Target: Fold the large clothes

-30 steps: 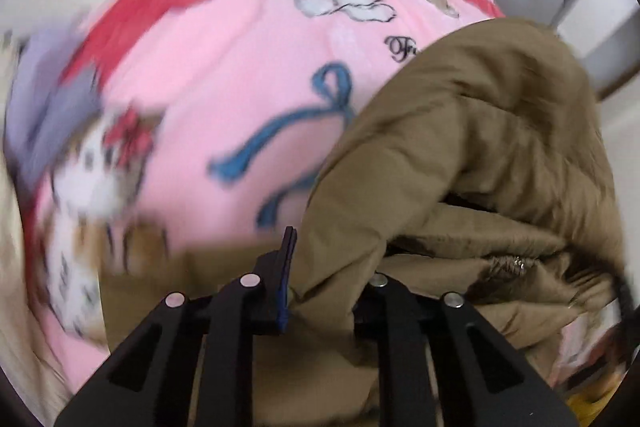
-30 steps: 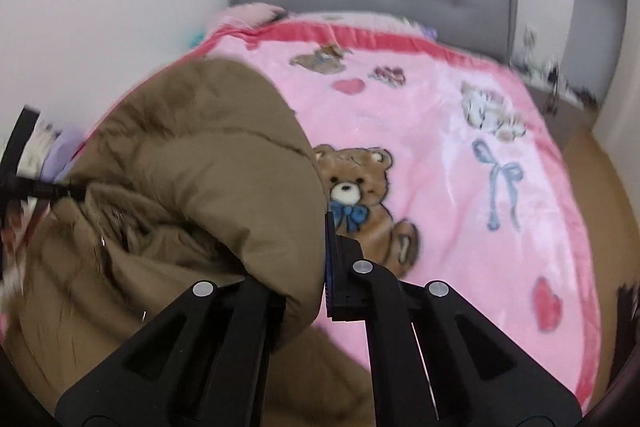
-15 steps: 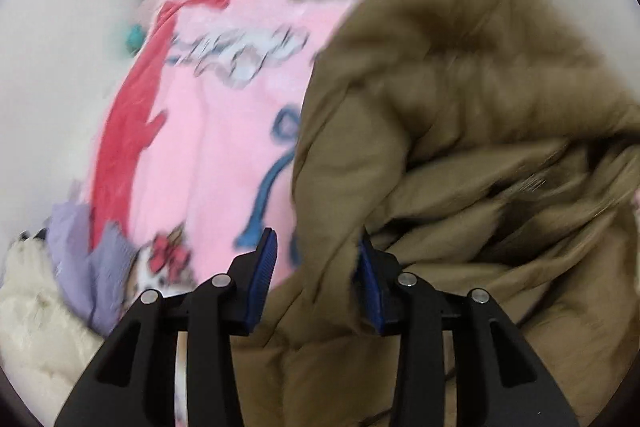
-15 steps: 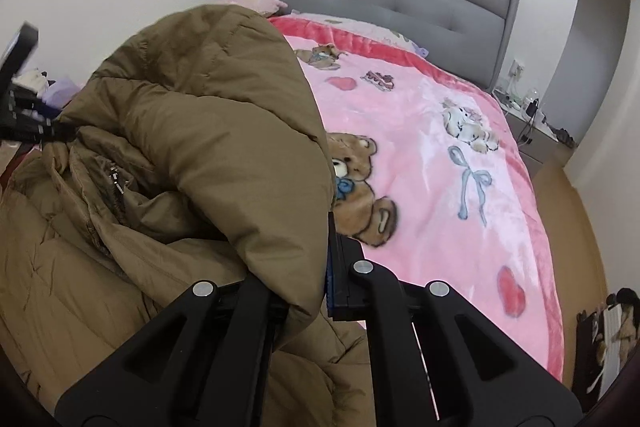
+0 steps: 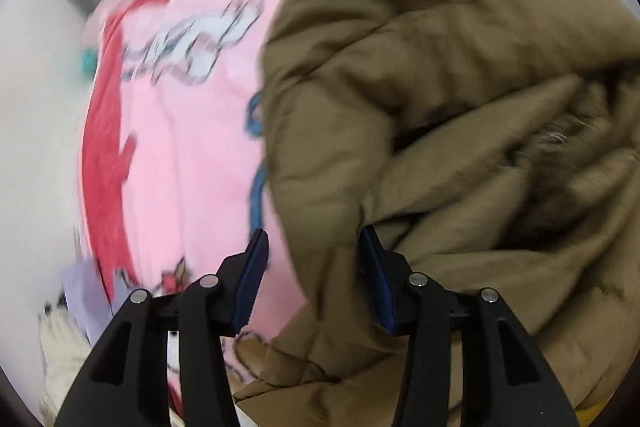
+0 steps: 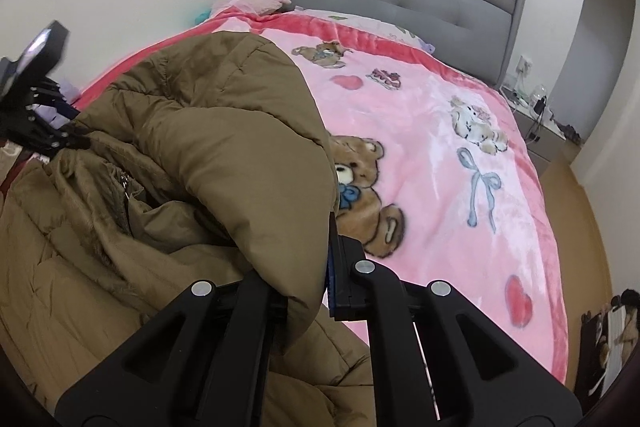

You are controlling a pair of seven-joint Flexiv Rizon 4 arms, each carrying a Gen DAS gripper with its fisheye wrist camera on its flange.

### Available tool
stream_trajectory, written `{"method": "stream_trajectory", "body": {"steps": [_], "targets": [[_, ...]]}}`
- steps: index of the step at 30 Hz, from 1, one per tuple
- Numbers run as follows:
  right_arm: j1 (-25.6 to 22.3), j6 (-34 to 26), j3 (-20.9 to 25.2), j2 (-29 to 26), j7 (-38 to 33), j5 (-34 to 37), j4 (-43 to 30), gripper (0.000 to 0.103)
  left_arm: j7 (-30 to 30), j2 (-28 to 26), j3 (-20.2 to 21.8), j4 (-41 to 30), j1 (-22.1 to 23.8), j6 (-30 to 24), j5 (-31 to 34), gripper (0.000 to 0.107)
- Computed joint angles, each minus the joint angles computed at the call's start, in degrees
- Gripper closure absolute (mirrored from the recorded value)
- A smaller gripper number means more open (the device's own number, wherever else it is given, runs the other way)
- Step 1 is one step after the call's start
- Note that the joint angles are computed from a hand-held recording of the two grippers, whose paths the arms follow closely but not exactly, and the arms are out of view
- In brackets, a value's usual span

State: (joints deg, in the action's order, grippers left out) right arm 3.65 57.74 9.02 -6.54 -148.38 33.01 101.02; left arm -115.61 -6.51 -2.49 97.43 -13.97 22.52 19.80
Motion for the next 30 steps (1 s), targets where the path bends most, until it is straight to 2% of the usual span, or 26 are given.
{"method": "stream_trajectory", "body": {"steps": [4,5,6,7,8,9,10,11,13,15,16,18,20,21,23,25,26,27,29,30], "targets": [[0.46,3.04,0.13,0.42,-1.25,-1.58,1.68,0.099,-1.80,0.65,0.58,-0.49,0.55,0.13,1.36,0.061],[0.47,3.39,0.13,0.40,-1.87,-1.87,1.88,0.099,-2.23,1.07,0.33,-0.63,0.14,0.44,3.42,0.062],[0.41,3.49,0.13,0.35,-2.35,-1.82,1.87,0.099,-2.83,1.64,0.22,-0.21,-0.10,1.64,4.48,0.068],[0.62,4.05,-0.01,0.10,-1.71,-2.72,1.95,0.099,-4.10,3.28,0.33,1.51,-0.36,6.41,5.94,0.072],[0.74,4.09,-0.15,-0.13,-0.71,-3.60,1.91,0.099,-7.54,4.70,-0.11,1.90,-1.04,8.92,10.33,0.089],[0.77,3.59,-0.38,-0.50,0.83,-4.38,1.53,0.099,-11.17,6.13,-0.31,2.65,-1.19,10.72,13.65,0.090],[0.45,1.79,-0.63,-1.02,2.61,-4.19,0.41,0.100,-14.04,7.14,-0.29,3.47,-0.74,10.80,13.87,0.090],[0.06,0.29,-0.65,-1.42,3.62,-3.52,-0.53,0.100,-13.43,7.14,-0.21,3.95,0.08,9.56,11.15,0.092],[-0.37,-2.32,-0.62,-2.12,5.95,-3.18,-1.99,0.100,-8.24,5.77,-0.63,3.75,1.17,3.23,5.71,0.092],[-0.14,-2.00,-0.14,-2.03,7.59,-3.27,-1.82,0.100,-4.01,3.74,-2.68,1.52,-0.13,-3.64,9.87,0.092],[0.31,-0.46,0.01,-1.93,8.51,-4.20,-1.12,0.100,-4.68,3.59,-2.49,1.76,-0.40,-4.00,10.11,0.093],[1.51,3.00,0.09,-2.04,11.14,-7.43,0.45,0.100,-12.21,5.69,-0.66,5.03,0.34,0.52,6.47,0.093],[1.85,3.17,0.23,-2.87,13.21,-9.08,0.10,0.097,-13.74,6.66,-1.24,5.80,0.21,3.18,9.05,0.094],[1.69,2.58,0.55,-3.46,12.78,-9.02,-0.67,0.093,-13.34,6.37,-2.12,4.99,-0.11,2.62,11.40,0.093],[1.63,4.03,1.16,-4.68,10.57,-9.45,-1.28,0.072,-12.49,5.36,-2.60,3.92,-0.25,3.36,11.15,0.093],[3.03,6.26,0.66,-6.47,12.52,-14.71,-0.86,0.072,-12.07,3.25,-2.34,1.90,0.25,3.48,8.95,0.084],[2.79,4.88,1.00,-7.25,12.82,-15.40,-1.70,0.077,-11.40,2.25,-2.08,1.05,0.46,3.41,7.43,0.070],[2.49,2.14,1.34,-8.34,13.25,-15.80,-3.30,0.095,-10.07,0.68,-2.49,-0.31,1.46,2.05,5.72,0.068],[3.56,0.29,0.33,-10.15,17.86,-19.71,-4.54,0.100,-8.09,-3.75,-1.34,-5.55,0.71,-6.66,4.87,0.071],[4.15,0.68,-0.32,-10.75,20.66,-21.77,-4.52,0.101,-8.67,-4.71,-0.64,-6.73,0.38,-9.01,5.16,0.080]]}}
